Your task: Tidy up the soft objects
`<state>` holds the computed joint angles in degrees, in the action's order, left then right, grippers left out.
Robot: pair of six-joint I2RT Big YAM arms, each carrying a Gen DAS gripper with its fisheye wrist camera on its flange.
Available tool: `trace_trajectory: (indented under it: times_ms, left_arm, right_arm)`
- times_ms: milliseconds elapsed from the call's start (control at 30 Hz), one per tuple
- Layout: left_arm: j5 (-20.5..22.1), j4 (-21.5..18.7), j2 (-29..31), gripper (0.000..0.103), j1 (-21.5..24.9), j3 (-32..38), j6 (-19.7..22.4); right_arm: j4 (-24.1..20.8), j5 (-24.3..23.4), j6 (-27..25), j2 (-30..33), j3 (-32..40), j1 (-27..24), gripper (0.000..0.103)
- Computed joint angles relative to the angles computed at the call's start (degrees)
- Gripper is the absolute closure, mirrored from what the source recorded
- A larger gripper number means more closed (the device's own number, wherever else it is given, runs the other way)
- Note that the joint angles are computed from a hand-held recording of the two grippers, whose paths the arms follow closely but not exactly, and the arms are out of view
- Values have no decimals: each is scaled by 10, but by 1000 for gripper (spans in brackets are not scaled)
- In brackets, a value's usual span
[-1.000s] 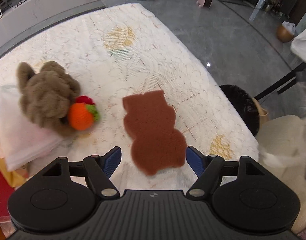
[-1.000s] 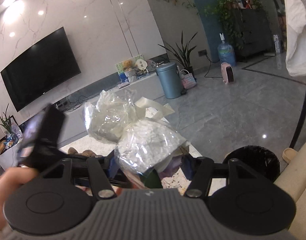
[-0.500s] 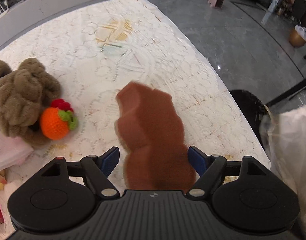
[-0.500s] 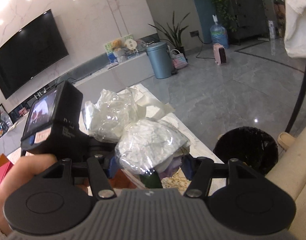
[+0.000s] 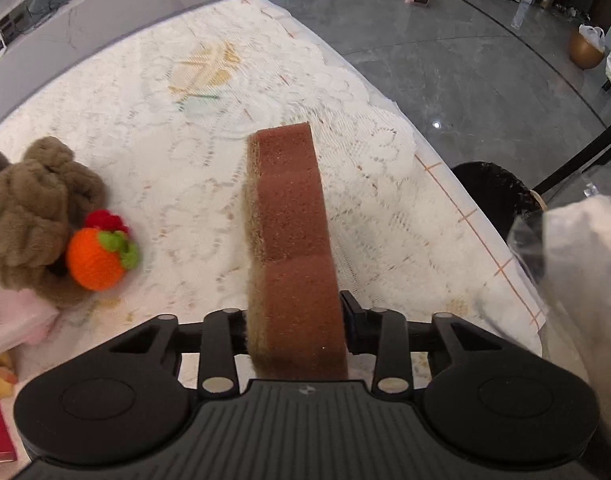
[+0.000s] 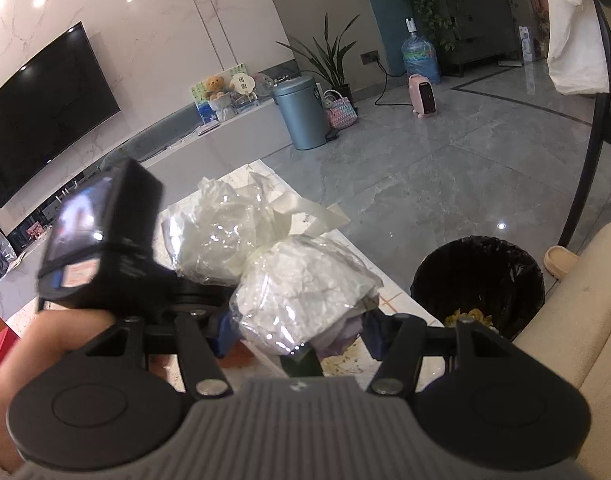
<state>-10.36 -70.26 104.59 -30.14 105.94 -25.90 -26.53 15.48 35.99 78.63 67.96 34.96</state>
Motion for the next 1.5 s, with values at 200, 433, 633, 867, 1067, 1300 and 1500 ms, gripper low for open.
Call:
trace_trajectory:
  times_ms: [200, 433, 633, 867, 1067, 1300, 1500]
  left_arm:
    - [-8, 45, -56, 66, 5, -59, 32]
    - [-19, 99, -147, 66, 18, -154, 68]
    - [-11, 116, -198, 66, 40, -196, 53]
    - [40, 158, -218, 65, 64, -232, 36]
    - [27, 132, -190, 62, 66, -231, 29]
    - [22, 143, -206, 39, 76, -239, 20]
    - [34, 147, -209, 66, 83, -237, 10]
  right_arm:
    - [7, -5, -4, 2, 6, 1, 43]
    - [33, -43, -24, 4, 4, 4, 43]
    - [58, -70, -38, 3, 3, 9, 43]
    - [46, -71, -57, 10, 18, 17, 43]
    - [32, -66, -72, 16, 29, 25, 43]
    - [16, -65, -71, 23, 38, 23, 43]
    - [19, -74, -79, 23, 33, 21, 43]
